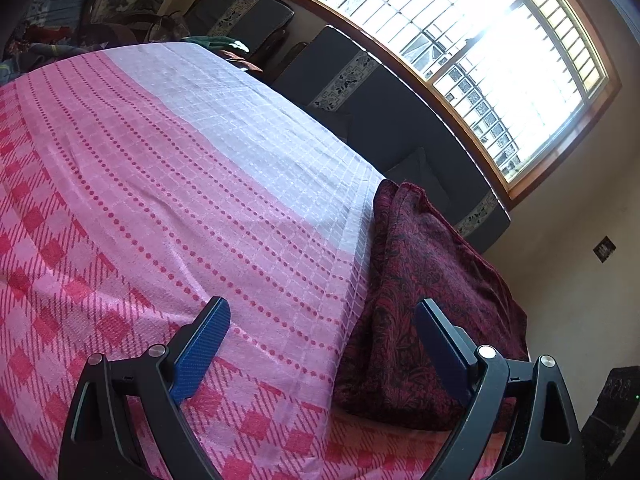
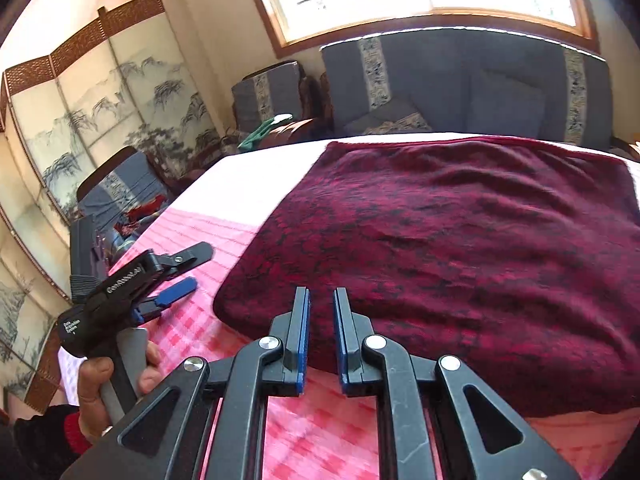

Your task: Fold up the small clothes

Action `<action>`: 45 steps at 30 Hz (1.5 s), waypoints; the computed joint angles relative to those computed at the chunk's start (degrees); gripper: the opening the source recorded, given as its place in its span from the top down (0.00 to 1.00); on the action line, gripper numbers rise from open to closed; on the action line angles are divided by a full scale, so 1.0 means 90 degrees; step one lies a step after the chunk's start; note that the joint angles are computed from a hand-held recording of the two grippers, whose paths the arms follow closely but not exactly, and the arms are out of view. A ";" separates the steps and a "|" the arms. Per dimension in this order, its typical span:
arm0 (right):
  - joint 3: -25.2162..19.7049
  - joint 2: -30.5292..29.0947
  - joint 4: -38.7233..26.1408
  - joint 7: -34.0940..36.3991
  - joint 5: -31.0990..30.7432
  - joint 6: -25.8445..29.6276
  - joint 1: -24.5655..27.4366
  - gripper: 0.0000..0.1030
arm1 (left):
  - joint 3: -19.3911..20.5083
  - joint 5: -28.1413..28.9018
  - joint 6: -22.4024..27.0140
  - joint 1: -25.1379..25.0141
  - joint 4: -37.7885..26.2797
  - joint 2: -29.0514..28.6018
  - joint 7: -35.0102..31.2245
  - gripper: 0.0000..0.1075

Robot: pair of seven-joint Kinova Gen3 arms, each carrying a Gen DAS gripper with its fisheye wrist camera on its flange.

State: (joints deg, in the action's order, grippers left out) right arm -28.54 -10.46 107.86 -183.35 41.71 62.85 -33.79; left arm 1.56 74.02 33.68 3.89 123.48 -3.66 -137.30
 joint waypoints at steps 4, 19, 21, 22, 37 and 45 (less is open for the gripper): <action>0.0665 -0.0916 0.0668 0.0222 -0.1036 0.0740 0.0086 0.87 | 0.0000 -0.0031 -0.0047 0.0025 0.0002 -0.0006 0.0021 0.13; 0.2024 -0.3060 0.1618 0.2251 -0.2260 0.0051 0.1358 0.90 | 0.0023 -0.0178 -0.0310 0.0145 0.0029 -0.0106 -0.0004 0.13; 0.2613 -0.3414 0.1919 0.2468 -0.2753 -0.0407 0.1361 0.92 | 0.0024 -0.0183 -0.0353 0.0177 0.0036 -0.0121 0.0002 0.13; 0.2908 -0.3544 0.1907 0.2727 -0.2963 -0.0504 0.1351 0.93 | 0.0007 -0.0179 -0.0348 0.0178 0.0042 -0.0121 -0.0014 0.13; 0.4151 -0.1094 0.0518 0.6319 -0.3780 -0.1187 0.2901 0.87 | 0.0002 -0.0192 -0.0260 0.0225 -0.0042 -0.0045 -0.0114 0.13; 0.2152 -0.3018 0.0939 0.4809 -0.3070 -0.0980 0.3431 0.85 | -0.0005 0.0293 0.1230 -0.0437 -0.0218 0.0448 -0.0924 0.13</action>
